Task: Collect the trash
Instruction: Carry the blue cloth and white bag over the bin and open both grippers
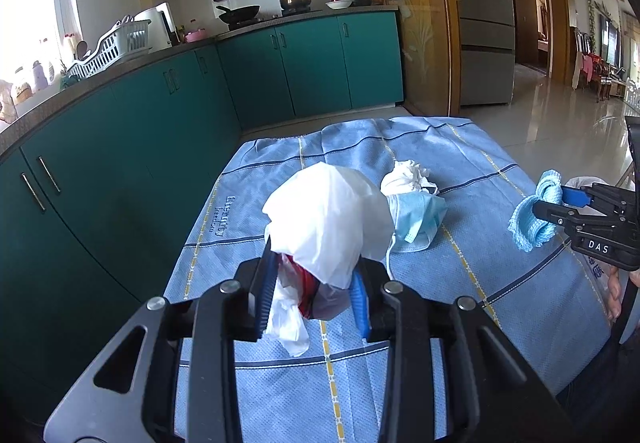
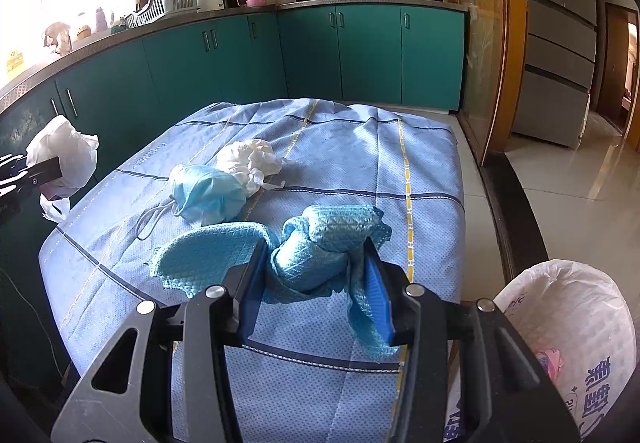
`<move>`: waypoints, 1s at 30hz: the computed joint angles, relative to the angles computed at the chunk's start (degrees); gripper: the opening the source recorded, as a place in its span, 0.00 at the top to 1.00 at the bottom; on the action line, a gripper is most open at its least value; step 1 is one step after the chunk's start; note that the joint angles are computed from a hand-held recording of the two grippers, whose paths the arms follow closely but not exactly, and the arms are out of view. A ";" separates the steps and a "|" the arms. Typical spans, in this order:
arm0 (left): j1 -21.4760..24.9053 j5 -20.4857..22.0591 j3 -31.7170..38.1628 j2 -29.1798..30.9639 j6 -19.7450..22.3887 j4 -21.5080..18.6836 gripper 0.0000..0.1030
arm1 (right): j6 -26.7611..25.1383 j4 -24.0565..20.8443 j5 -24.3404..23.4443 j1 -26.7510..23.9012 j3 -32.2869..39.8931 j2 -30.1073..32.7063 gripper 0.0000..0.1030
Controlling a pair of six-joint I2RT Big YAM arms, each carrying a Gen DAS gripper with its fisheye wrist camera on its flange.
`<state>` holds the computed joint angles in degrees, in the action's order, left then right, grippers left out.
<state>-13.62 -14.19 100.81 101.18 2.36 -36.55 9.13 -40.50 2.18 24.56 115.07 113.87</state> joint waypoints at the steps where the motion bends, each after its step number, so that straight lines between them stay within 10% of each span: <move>1: -0.05 0.11 -0.10 -0.06 -0.08 -0.04 0.68 | -0.03 0.02 0.12 0.01 -0.01 0.01 0.56; 13: -0.54 1.27 -0.18 -0.22 0.07 -0.23 0.68 | 1.21 3.75 1.39 -0.53 -3.43 -2.25 0.56; 21: -3.02 8.20 3.52 2.81 0.45 -3.00 0.68 | 9.43 9.12 10.24 -4.76 -15.74 -11.09 0.56; 30: -11.20 18.27 18.00 14.04 3.76 -10.16 0.68 | 21.72 2.13 19.28 -10.09 -24.99 -17.08 0.48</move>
